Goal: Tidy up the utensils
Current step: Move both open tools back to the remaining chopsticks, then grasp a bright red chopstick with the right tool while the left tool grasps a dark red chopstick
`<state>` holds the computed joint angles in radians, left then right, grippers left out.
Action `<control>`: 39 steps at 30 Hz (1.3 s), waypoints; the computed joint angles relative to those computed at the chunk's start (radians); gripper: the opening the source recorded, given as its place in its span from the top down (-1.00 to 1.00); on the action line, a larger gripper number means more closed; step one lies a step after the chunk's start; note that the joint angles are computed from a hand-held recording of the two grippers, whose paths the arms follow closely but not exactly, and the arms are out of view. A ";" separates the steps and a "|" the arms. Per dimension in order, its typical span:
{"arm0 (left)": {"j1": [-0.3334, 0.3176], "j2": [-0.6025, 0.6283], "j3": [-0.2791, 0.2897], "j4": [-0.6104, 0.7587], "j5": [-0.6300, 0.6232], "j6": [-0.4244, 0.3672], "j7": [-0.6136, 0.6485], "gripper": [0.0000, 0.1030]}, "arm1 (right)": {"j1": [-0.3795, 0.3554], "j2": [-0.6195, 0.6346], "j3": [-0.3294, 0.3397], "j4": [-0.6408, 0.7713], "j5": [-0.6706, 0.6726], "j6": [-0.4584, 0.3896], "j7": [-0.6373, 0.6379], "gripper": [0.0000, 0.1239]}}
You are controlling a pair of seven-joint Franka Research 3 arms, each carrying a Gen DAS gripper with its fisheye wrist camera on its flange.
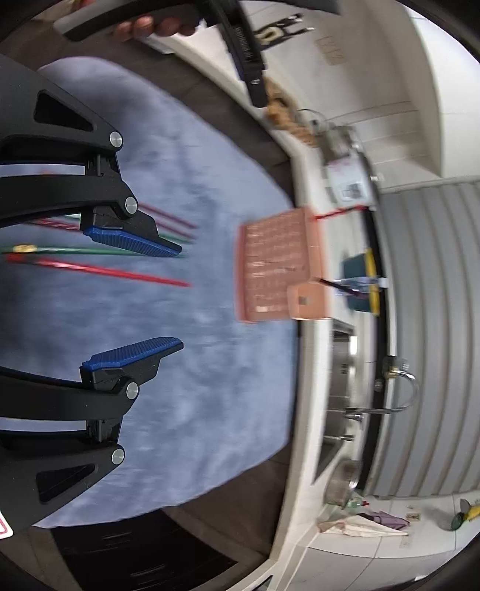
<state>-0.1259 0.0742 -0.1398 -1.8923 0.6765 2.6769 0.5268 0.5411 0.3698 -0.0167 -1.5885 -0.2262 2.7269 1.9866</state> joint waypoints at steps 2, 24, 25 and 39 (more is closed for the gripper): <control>-0.003 -0.022 -0.013 -0.065 -0.057 -0.006 0.030 -0.23 | 0.011 -0.022 0.005 -0.060 -0.006 -0.014 0.006 0.29; -0.035 -0.089 -0.053 -0.260 -0.138 -0.016 0.041 -0.23 | 0.013 -0.007 0.038 -0.155 0.038 -0.016 0.051 0.58; -0.036 -0.089 -0.054 -0.261 -0.139 -0.018 0.042 -0.23 | 0.016 -0.004 0.036 -0.152 0.038 -0.017 0.049 0.61; -0.048 -0.077 -0.057 -0.260 -0.160 -0.027 0.059 -0.23 | 0.016 0.006 0.048 -0.153 0.087 -0.030 -0.001 0.79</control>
<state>-0.1735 -0.0026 -0.1967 -2.1527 0.5164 2.6496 0.5862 0.5567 0.3757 0.0313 -1.7411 -0.1391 2.6968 1.9858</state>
